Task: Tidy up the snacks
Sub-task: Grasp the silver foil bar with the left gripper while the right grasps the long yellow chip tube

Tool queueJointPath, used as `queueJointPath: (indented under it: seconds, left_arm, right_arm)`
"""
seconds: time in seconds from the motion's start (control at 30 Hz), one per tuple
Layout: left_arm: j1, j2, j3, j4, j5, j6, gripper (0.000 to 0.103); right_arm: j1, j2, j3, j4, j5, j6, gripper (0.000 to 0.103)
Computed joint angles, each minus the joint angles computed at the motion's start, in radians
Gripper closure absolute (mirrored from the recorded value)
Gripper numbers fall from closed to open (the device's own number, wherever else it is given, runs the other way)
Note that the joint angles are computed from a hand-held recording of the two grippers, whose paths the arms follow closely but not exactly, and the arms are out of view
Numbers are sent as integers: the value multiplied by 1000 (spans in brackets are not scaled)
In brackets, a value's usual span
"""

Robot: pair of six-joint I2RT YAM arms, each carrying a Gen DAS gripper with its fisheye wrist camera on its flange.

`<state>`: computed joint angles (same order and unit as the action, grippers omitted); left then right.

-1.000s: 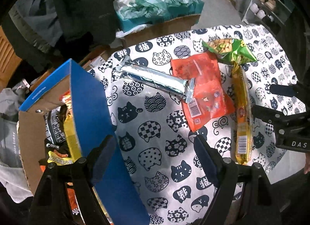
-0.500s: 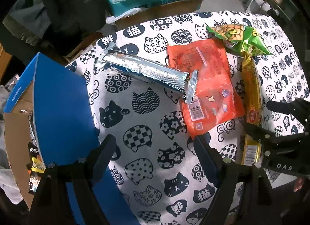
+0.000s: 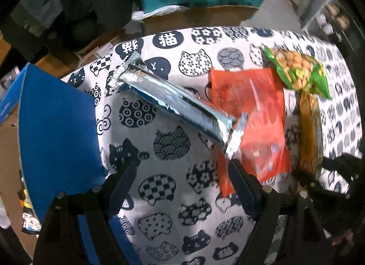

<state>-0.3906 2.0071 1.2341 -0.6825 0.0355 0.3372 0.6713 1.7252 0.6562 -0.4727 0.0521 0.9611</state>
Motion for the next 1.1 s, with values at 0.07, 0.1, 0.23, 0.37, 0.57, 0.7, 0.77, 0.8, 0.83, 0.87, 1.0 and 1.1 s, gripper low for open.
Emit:
queueJointPath:
  seconds: [0.07, 0.1, 0.23, 0.37, 0.57, 0.7, 0.77, 0.8, 0.83, 0.87, 1.0, 1.1]
  left_arm:
    - [2, 31, 34, -15, 16, -35, 19]
    - [5, 44, 51, -22, 29, -51, 19]
    - [15, 90, 109, -29, 59, -113, 19]
    - [15, 135, 170, -38, 78, -172, 19]
    - [3, 212, 261, -50, 69, -238, 19]
    - [-4, 236, 282, -26, 63, -258, 17]
    - [-9, 238, 280, -16, 59, -238, 17]
    - [-10, 232, 269, -6, 56, -229, 17]
    - [-11, 226, 259, 3, 53, -222, 17]
    - [-12, 214, 243, 11, 50, -218, 20]
    - [-18, 179, 191, 57, 18, -180, 49]
    - [-4, 175, 190, 40, 36, -156, 74]
  right_arm:
    - [8, 36, 26, -59, 64, -37, 68]
    - [12, 47, 33, -82, 90, -46, 70]
    - [-23, -8, -38, -45, 81, -54, 70]
    - [-59, -59, -89, -36, 86, -75, 72]
    - [-109, -120, -162, 20, 77, -105, 71]
    - [-148, -119, -150, 24, 66, -126, 69]
    - [-164, -129, -162, 36, 66, -136, 68]
    - [-178, -132, -166, 48, 64, -142, 68]
    - [-196, -133, -172, 61, 59, -154, 68]
    - [-218, -131, -178, 75, 54, -171, 68]
    - [-284, -132, -184, 103, 40, -236, 68]
    - [-301, -130, -188, 109, 36, -266, 73]
